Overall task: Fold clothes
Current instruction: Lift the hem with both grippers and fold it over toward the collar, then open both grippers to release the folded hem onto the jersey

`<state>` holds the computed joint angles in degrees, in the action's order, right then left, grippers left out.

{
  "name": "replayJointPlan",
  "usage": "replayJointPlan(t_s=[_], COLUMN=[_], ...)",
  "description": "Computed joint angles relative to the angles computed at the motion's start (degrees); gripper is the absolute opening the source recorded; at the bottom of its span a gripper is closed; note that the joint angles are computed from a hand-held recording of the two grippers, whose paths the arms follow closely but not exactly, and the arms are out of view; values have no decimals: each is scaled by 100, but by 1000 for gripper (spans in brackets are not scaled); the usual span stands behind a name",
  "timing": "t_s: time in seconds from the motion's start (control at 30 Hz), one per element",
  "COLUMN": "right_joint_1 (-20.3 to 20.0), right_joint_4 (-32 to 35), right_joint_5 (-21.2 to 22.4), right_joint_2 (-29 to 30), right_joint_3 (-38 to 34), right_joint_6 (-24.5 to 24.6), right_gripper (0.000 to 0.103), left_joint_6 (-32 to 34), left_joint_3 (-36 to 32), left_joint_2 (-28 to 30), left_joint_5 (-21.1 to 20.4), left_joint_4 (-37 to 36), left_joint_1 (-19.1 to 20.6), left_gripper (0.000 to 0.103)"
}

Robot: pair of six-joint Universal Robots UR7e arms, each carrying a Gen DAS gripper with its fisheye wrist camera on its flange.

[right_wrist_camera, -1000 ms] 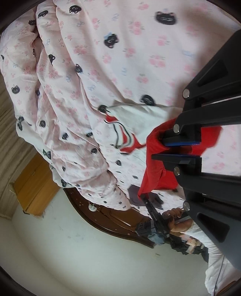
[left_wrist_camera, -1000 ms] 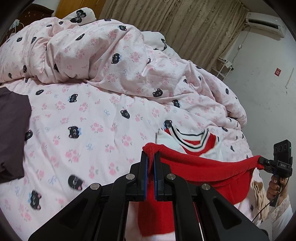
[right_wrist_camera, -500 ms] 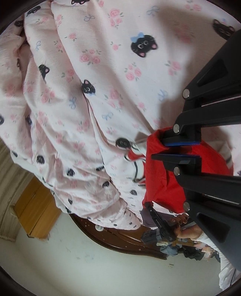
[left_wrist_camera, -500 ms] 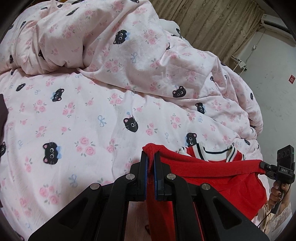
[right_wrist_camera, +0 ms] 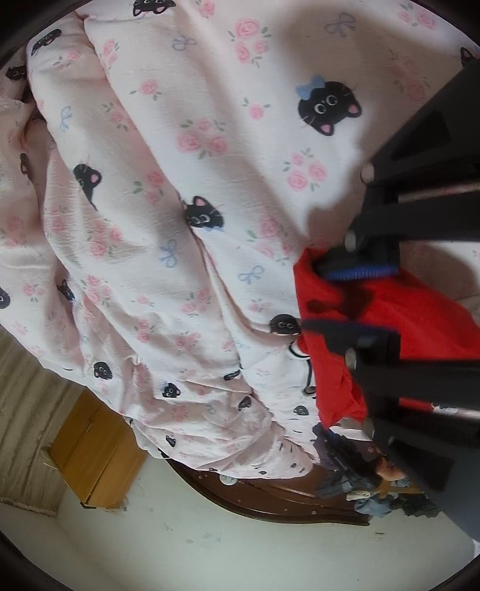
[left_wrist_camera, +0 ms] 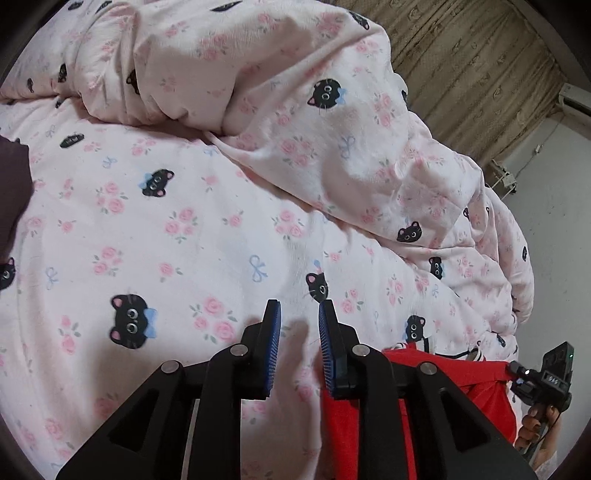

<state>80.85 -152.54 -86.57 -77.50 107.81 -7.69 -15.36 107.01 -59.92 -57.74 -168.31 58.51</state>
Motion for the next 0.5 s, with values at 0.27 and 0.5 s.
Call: replayJointPlan(t_s=[0.27, 0.5], right_joint_1=[108, 727], right_joint_4=[-691, 348], right_joint_5=[59, -226], right_joint_2=[-144, -1], right_joint_3=[162, 105], right_joint_6=[127, -1041], right_gripper=[73, 64], left_joint_6=[991, 1286], left_joint_3=[210, 26], left_joint_2=[-164, -138], left_joint_5=[-198, -652], left_joint_4=[183, 1671], left_joint_1=[-466, -689], left_gripper=[18, 18])
